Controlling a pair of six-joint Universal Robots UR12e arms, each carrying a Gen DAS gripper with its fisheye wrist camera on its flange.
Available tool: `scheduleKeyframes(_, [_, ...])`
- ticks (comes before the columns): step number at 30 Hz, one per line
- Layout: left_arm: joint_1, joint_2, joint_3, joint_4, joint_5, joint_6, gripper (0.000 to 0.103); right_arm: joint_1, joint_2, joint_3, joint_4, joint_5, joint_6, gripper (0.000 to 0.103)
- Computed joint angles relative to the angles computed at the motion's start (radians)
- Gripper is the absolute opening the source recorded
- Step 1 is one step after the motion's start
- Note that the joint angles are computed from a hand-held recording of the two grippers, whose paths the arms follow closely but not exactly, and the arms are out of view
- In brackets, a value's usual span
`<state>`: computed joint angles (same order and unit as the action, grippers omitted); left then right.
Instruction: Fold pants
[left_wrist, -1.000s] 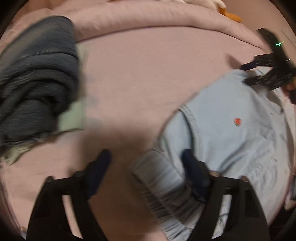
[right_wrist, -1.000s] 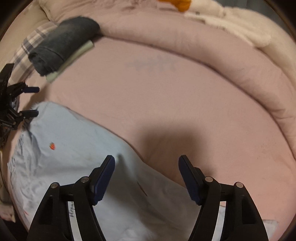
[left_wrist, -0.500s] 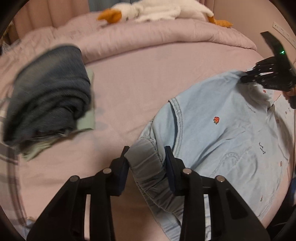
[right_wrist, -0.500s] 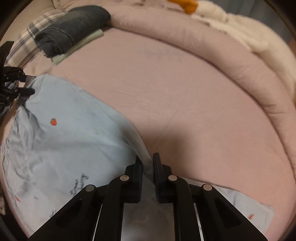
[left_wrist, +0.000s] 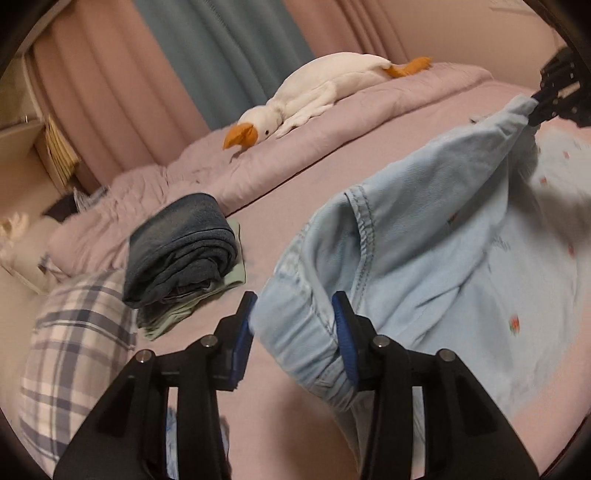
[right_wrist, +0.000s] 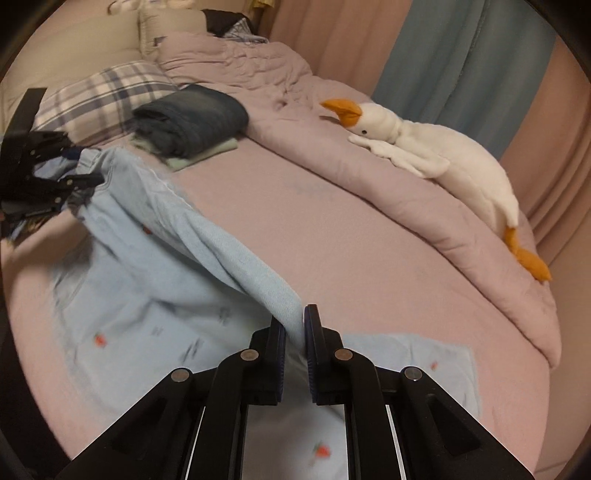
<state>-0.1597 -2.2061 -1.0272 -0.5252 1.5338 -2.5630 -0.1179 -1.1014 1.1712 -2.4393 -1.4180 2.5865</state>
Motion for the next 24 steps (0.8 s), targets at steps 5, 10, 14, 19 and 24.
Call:
scheduleKeyframes(5, [-0.001, 0.073, -0.172, 0.129, 0.002, 0.088, 0.041, 0.009, -0.084, 0.159, 0.003, 0.018, -0.084, 0.011])
scheduleKeyframes(10, [-0.003, 0.098, -0.248, 0.107, 0.027, 0.097, 0.031, 0.034, -0.094, 0.211, 0.063, -0.020, -0.140, 0.011])
scheduleKeyframes(14, [0.003, 0.101, -0.256, 0.078, 0.002, 0.035, 0.023, 0.043, -0.078, 0.202, 0.082, -0.039, -0.136, 0.011])
scheduleKeyframes(19, [0.010, 0.112, -0.273, 0.073, -0.038, -0.023, 0.020, 0.042, -0.076, 0.197, 0.069, -0.033, -0.120, 0.011])
scheduleKeyframes(24, [0.015, 0.128, -0.287, 0.026, -0.063, -0.076, 0.024, 0.052, -0.075, 0.228, 0.074, -0.058, -0.138, 0.011])
